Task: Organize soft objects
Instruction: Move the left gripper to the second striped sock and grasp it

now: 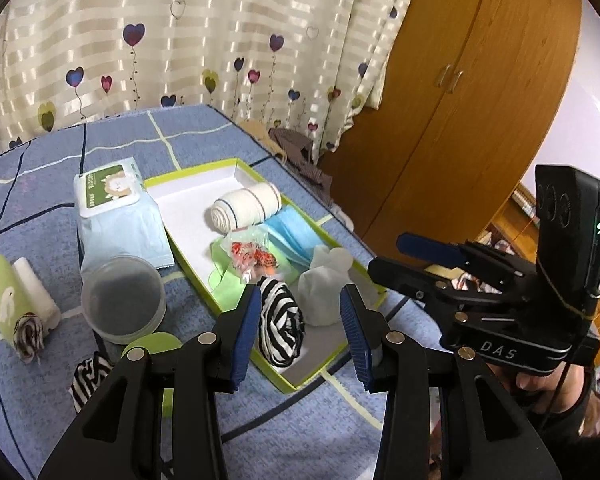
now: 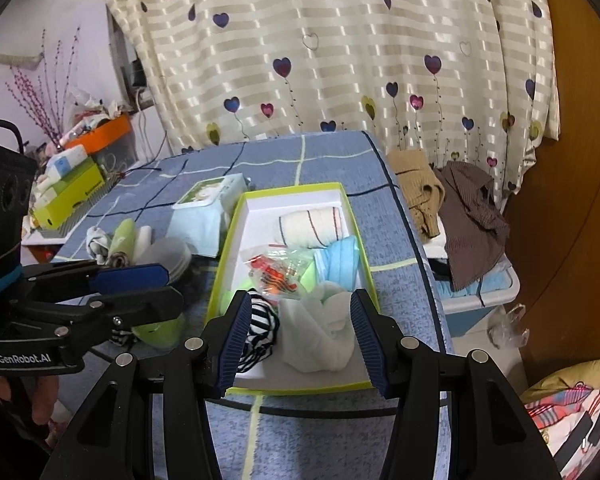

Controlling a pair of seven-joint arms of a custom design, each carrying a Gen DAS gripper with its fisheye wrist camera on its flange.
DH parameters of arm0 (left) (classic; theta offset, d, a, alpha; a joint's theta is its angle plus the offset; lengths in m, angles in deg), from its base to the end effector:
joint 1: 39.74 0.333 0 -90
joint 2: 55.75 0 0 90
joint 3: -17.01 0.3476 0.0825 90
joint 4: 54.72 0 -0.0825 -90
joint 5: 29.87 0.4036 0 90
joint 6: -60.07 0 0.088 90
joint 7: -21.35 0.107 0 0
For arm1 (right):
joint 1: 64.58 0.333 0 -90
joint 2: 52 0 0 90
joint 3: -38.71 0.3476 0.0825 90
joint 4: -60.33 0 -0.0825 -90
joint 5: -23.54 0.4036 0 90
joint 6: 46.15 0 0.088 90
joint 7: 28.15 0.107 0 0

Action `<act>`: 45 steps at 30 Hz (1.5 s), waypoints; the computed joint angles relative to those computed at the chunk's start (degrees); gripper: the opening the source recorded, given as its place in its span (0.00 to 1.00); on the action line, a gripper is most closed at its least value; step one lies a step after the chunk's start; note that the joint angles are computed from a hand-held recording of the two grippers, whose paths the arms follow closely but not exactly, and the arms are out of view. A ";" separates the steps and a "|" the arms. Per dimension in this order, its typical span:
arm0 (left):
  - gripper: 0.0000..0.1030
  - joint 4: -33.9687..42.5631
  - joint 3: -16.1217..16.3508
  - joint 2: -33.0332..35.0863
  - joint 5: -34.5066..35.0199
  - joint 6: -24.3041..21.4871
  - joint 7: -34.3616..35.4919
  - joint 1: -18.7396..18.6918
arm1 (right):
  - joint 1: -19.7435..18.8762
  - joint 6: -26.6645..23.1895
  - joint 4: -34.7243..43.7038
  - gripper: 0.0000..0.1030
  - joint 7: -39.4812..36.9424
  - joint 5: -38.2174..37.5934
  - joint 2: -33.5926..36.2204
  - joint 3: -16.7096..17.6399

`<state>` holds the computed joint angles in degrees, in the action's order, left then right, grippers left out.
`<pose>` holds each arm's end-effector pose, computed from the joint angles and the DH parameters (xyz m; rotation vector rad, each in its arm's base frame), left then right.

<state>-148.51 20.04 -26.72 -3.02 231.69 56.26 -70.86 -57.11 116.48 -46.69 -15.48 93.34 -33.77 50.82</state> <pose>0.6505 -0.3925 0.4363 -1.8491 1.8144 -1.1181 0.6597 0.1696 0.4135 -1.9800 1.0713 -0.3548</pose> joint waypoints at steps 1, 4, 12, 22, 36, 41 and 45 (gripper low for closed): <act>0.41 -0.77 1.20 -0.56 0.68 0.84 -1.19 -0.92 | -0.06 0.09 -0.30 0.50 -0.38 0.34 -0.33 0.15; 0.41 -2.65 3.89 -1.86 2.45 2.41 -4.22 -2.98 | 0.29 0.41 -1.18 0.50 -1.07 1.02 -1.33 0.23; 0.41 -7.50 9.18 -5.07 7.02 5.39 -11.49 -6.65 | 2.02 0.71 -2.71 0.56 -3.02 2.89 -3.17 -0.13; 0.41 -13.84 20.93 -9.89 23.91 5.21 -32.35 -14.67 | 4.43 1.05 -3.59 0.57 -3.05 2.85 -4.24 -0.52; 0.41 -23.06 18.32 -16.20 35.87 -0.29 -47.73 -9.73 | 6.49 -0.85 -3.10 0.60 -2.95 0.64 -3.84 -0.02; 0.41 -23.41 11.99 -14.76 30.56 0.49 -41.12 -3.66 | 6.58 -0.95 -2.91 0.60 -2.56 -0.41 -3.48 0.28; 0.41 -22.58 3.85 -12.38 22.78 -0.51 -31.34 3.38 | 6.61 -0.75 -2.42 0.60 -1.00 -2.21 -2.79 0.31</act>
